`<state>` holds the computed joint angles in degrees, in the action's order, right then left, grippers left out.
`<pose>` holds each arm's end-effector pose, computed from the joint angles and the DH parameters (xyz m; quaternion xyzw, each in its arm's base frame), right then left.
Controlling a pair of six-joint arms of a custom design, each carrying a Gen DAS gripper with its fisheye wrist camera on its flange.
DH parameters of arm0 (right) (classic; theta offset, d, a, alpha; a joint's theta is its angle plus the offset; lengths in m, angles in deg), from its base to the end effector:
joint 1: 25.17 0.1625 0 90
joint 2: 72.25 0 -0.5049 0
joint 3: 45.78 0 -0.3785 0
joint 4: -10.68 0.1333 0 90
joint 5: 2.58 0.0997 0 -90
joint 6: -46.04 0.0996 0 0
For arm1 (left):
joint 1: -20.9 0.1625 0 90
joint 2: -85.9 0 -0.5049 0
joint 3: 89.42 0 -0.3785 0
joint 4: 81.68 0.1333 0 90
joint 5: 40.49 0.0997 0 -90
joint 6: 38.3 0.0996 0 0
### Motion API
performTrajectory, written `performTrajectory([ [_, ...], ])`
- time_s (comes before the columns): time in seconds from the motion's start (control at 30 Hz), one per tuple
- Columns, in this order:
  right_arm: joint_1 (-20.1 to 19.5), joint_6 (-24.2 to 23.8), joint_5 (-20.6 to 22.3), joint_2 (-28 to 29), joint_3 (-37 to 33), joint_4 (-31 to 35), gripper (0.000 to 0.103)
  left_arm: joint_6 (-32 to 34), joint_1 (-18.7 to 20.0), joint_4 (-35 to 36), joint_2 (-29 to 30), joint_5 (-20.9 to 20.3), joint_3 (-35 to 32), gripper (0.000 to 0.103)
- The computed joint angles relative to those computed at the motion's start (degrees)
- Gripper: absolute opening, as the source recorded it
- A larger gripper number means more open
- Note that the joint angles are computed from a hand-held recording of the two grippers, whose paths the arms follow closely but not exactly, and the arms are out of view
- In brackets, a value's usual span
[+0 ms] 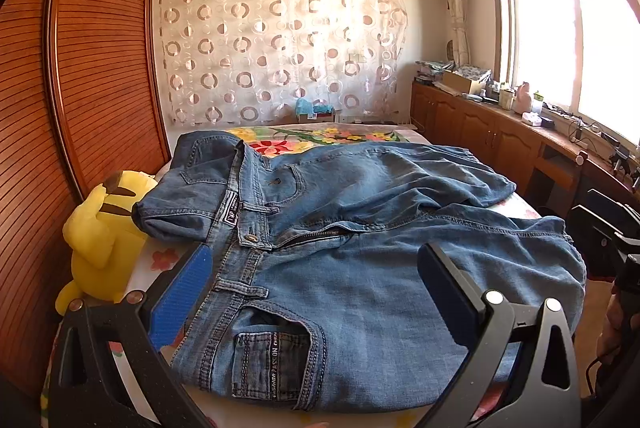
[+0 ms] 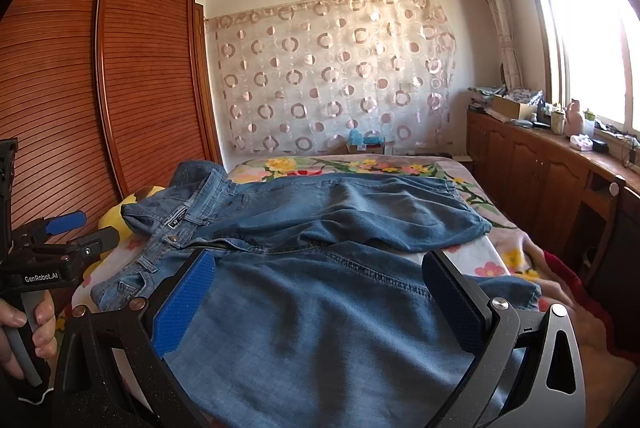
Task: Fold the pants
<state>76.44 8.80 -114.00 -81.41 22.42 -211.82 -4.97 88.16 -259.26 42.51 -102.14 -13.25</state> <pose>0.2580 -0.7744 -0.0125 0.2244 -0.7630 0.5400 0.2756 -0.1482 -0.8207 0.3354 0.3051 0.8127 -0.4242 0.2577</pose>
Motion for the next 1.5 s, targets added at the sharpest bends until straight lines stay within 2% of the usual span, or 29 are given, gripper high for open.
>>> performTrajectory([
  [1.5, 0.1, 1.0, -0.6, -0.2, 0.3, 0.2, 0.103, 0.1, 0.0, -0.1, -0.2, -0.1, -0.2, 0.103],
])
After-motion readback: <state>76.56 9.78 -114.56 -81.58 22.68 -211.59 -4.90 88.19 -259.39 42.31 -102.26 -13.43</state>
